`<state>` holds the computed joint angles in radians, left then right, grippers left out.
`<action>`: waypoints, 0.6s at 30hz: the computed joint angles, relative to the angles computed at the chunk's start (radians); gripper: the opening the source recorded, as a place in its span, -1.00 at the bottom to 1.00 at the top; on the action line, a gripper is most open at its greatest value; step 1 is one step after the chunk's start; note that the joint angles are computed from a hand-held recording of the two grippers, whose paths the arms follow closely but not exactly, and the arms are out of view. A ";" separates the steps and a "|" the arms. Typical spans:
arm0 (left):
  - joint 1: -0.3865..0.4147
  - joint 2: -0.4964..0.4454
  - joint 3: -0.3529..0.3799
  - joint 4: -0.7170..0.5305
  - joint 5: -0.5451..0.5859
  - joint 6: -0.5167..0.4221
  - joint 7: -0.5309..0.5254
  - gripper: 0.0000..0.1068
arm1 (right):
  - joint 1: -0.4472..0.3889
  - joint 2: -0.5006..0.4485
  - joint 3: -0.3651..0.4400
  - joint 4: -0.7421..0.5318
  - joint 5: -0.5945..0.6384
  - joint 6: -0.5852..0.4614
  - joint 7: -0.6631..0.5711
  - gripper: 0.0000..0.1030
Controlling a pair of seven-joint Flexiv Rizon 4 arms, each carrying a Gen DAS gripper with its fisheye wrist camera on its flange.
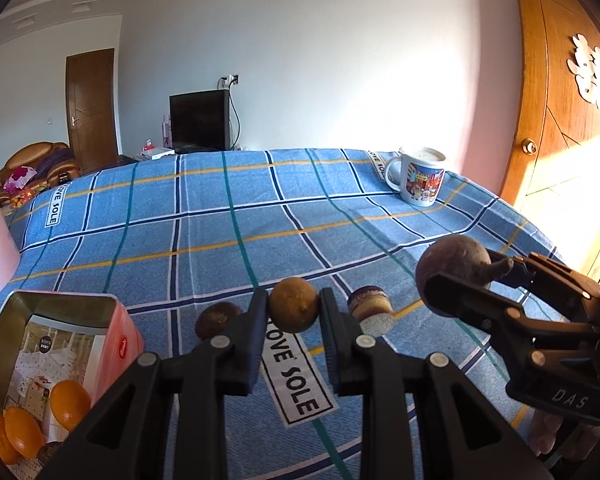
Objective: Organize fruits
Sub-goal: 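Carry the yellow fruit with the left tool over the tin while the right tool carries the purple fruit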
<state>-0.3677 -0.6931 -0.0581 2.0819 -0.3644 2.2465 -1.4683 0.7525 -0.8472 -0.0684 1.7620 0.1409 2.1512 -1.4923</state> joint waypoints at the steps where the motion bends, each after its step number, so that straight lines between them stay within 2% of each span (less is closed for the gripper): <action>1: -0.004 -0.002 0.003 -0.001 -0.002 0.007 0.000 -0.50 | 0.001 -0.001 -0.001 0.000 0.001 0.005 -0.002 0.05; 18: -0.041 -0.021 0.005 0.021 -0.063 0.159 0.036 -0.50 | 0.014 -0.011 0.012 0.006 0.049 0.106 -0.073 0.05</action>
